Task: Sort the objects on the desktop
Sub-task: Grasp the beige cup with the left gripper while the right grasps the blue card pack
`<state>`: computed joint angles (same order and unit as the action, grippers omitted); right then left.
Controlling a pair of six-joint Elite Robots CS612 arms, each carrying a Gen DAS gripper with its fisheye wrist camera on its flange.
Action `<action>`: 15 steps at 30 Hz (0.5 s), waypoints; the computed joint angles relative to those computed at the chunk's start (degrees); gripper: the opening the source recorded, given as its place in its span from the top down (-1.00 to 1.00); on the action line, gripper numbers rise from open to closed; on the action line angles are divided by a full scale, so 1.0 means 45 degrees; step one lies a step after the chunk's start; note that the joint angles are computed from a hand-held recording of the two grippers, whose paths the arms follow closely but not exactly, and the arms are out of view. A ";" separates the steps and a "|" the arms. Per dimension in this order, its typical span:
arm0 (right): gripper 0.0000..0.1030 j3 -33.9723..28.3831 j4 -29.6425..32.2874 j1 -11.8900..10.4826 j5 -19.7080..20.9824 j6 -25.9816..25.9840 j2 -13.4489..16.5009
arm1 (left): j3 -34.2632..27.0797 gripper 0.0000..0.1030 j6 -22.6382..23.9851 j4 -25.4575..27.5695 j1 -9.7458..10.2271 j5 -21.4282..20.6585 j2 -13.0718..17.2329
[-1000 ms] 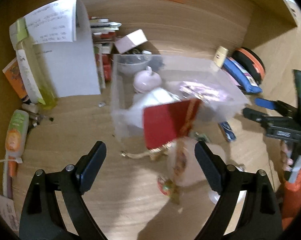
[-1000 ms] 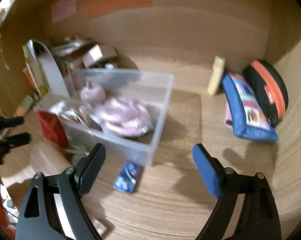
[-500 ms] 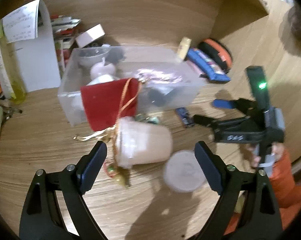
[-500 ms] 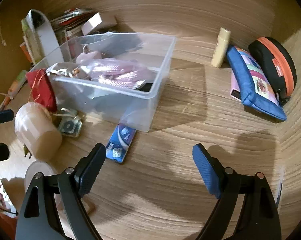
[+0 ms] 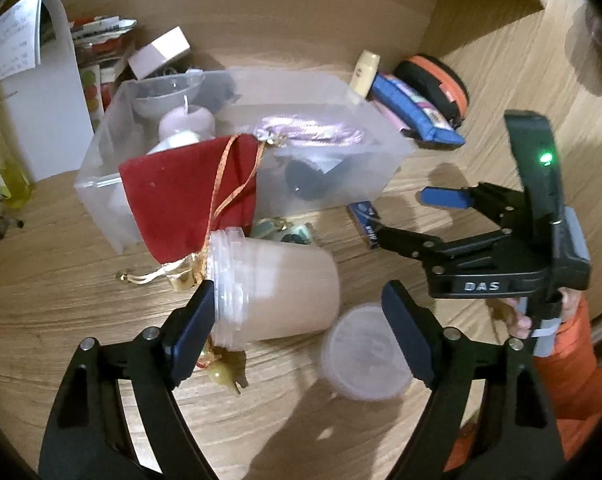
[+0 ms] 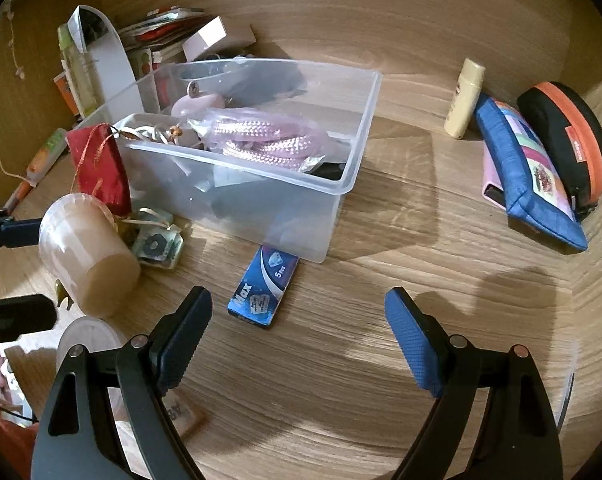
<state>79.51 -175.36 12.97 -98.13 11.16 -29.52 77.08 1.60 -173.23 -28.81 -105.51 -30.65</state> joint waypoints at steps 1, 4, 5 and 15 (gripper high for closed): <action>-0.66 -0.0035 0.0096 -0.0020 0.0112 -0.0025 0.0014 | -0.0048 -0.61 0.0057 0.0074 -0.0023 0.0103 0.0034; -0.64 -0.0177 0.0340 -0.0047 0.0282 -0.0062 0.0080 | -0.0168 -0.61 0.0190 0.0269 -0.0108 0.0541 0.0127; -0.62 -0.0251 0.0459 -0.0044 0.0298 -0.0107 0.0112 | -0.0196 -0.61 0.0219 0.0322 -0.0136 0.0675 0.0149; -0.01 -0.0839 0.0953 0.0065 0.0242 -0.0532 0.0428 | -0.0259 -0.37 0.0348 0.0112 -0.0312 0.1677 0.0328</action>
